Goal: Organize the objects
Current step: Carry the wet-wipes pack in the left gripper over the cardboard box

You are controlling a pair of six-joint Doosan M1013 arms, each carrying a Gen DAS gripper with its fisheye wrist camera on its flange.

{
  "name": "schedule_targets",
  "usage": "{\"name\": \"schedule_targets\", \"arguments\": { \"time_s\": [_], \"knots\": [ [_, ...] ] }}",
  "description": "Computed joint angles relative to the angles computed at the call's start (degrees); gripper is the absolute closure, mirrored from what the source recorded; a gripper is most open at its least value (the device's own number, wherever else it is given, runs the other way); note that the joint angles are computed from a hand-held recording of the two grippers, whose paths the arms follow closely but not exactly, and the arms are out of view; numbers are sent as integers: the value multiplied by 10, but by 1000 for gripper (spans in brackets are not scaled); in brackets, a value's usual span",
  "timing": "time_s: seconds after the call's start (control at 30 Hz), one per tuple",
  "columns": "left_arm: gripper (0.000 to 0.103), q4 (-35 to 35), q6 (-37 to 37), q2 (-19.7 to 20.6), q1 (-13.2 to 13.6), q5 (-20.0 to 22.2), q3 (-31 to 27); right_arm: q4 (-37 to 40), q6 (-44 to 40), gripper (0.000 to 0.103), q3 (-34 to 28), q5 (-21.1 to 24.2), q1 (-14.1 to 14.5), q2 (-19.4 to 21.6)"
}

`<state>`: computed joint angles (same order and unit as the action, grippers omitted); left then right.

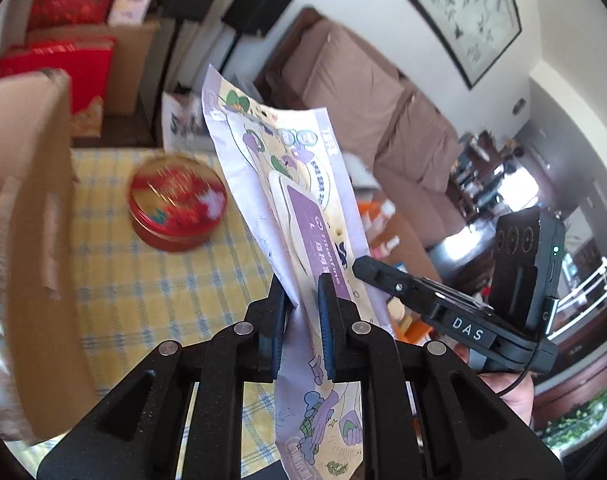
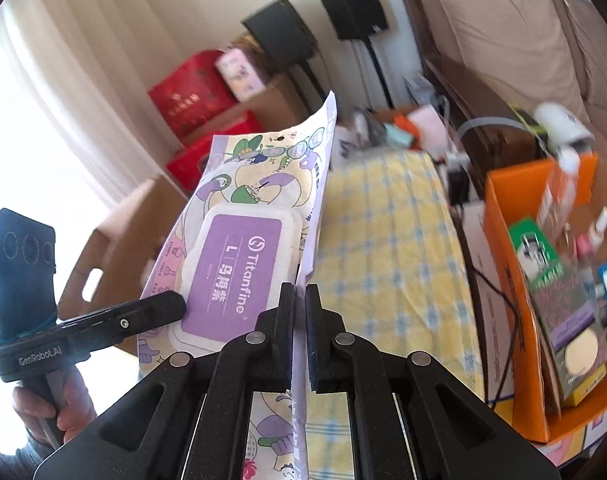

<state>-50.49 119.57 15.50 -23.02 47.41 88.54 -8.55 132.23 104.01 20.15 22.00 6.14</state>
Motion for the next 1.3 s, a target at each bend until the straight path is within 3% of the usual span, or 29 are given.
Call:
{"name": "schedule_targets", "arguments": {
  "time_s": [0.3,0.9,1.3],
  "knots": [
    [89,-25,6,-40,46,-37,18,53,-119,99,-86,27,31,38],
    [89,-70,-39,-55,155,-117,65,161,-349,99,-300,157,81,188],
    [89,-94,-70,-51,190,-171,97,191,-427,99,-410,238,99,267]
  ]
}}
